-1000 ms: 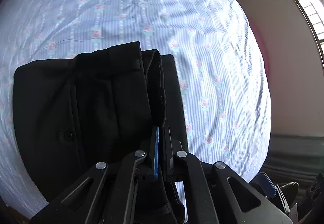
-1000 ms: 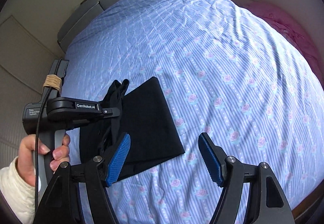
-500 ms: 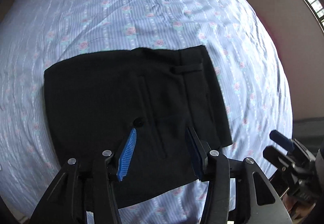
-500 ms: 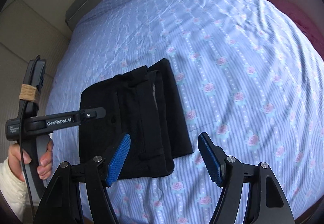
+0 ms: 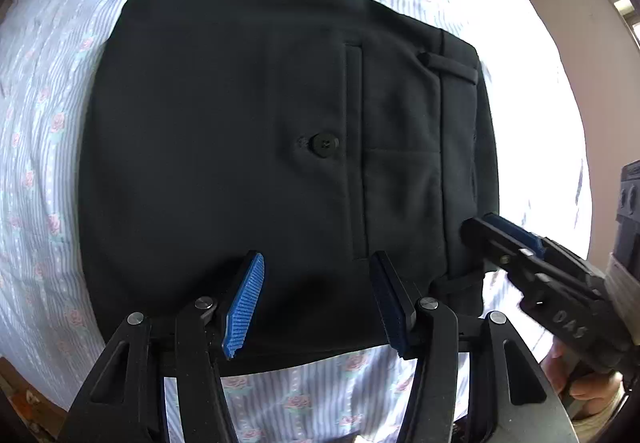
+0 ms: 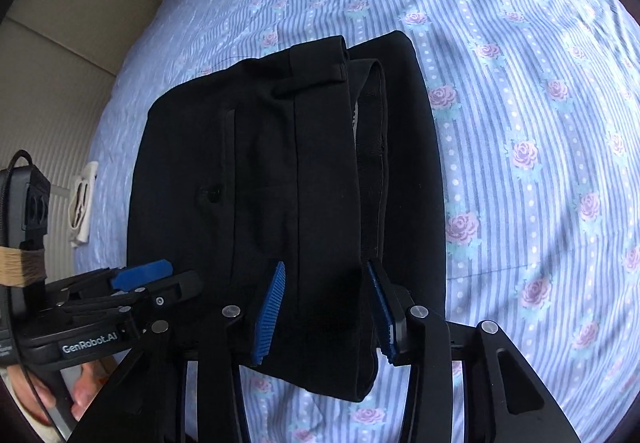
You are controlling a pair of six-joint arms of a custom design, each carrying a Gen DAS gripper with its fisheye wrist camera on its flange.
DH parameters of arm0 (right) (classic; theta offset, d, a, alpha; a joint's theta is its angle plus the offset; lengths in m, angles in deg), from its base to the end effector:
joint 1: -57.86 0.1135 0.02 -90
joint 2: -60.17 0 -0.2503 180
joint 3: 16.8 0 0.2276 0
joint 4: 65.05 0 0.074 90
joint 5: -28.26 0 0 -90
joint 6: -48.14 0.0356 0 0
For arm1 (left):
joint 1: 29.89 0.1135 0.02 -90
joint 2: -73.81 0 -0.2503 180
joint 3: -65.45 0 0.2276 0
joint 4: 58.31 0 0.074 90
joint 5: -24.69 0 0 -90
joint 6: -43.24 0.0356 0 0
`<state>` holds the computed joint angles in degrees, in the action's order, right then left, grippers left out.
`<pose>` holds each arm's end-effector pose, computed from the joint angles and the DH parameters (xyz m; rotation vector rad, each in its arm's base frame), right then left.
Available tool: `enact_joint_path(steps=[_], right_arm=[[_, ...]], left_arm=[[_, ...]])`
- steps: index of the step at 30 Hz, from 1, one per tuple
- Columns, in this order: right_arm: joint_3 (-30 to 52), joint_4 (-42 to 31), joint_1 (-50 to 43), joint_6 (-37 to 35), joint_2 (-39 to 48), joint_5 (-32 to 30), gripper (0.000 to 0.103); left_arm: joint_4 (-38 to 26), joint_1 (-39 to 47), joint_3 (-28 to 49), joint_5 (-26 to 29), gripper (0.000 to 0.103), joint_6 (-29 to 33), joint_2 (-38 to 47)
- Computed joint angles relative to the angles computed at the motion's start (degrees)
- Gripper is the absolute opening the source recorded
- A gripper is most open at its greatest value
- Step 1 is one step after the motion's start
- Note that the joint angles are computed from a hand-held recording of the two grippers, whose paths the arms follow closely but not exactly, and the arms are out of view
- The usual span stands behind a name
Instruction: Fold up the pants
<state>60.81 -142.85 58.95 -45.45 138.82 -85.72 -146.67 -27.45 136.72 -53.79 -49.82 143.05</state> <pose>0.2186 0.0186 0.2503 -0.1772 2.8737 0.6050 0.1659 0.0000 0.2470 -0.1371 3.0603 -0.3095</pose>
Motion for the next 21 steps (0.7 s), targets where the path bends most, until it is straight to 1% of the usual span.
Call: enact_joint_path(steps=[3,6,8,10,11,13,14,17,19,20,21], right_arm=[[-0.3,0.5,-0.3,0.5,2.0,-0.1,0.043],[-0.2,0.3,-1.6,0.7,3.2,-1.8,0.042],[0.1,-0.9,-2.4,0.5,3.4,-4.0,0.034],[0.4,-1.5,-2.8,0.7,1.2,-4.7,0.031],[0.7,-2.1,-3.4,0.3,0.3,-6.0,0.028],[1.1,-3.2,-5.1,-0.8,-0.3,-9.9,0.027],[1.0,-3.4,-5.6,-1.5,0.2,-11.6,0.027],[-0.4,-1.7,-5.3,-0.9,4.0,-13.4,0.027],[-1.2,0.3,-3.6,1.2,6.2,-10.4,0.019],[-1.4,1.2,-3.0,1.8,6.0,-9.3,0.011],[-1.2,1.9,-2.1,3.0,5.8,-8.3,0.01]], left_arm=[[1.5,-2.6,0.6,-0.4,0.053,-2.1,0.5],[2.5,-4.9,1.1,-0.5,0.053,-4.0,2.4],[2.7,-6.3,2.3,-0.4,0.053,-5.3,4.1],[2.5,-5.5,2.3,-0.5,0.053,-4.6,3.7],[2.5,-5.2,2.3,-0.7,0.053,-4.6,3.4],[2.8,-7.4,3.7,-0.9,0.053,-7.7,4.8],[2.7,-7.3,3.7,-0.7,0.053,-7.9,4.9],[2.9,-7.0,3.7,-0.8,0.053,-7.8,6.3],[2.8,-7.9,3.9,-1.1,0.053,-8.3,6.4],[2.7,-8.4,4.0,-1.5,0.053,-8.5,6.4],[3.0,-8.9,3.9,-1.7,0.053,-8.8,6.5]])
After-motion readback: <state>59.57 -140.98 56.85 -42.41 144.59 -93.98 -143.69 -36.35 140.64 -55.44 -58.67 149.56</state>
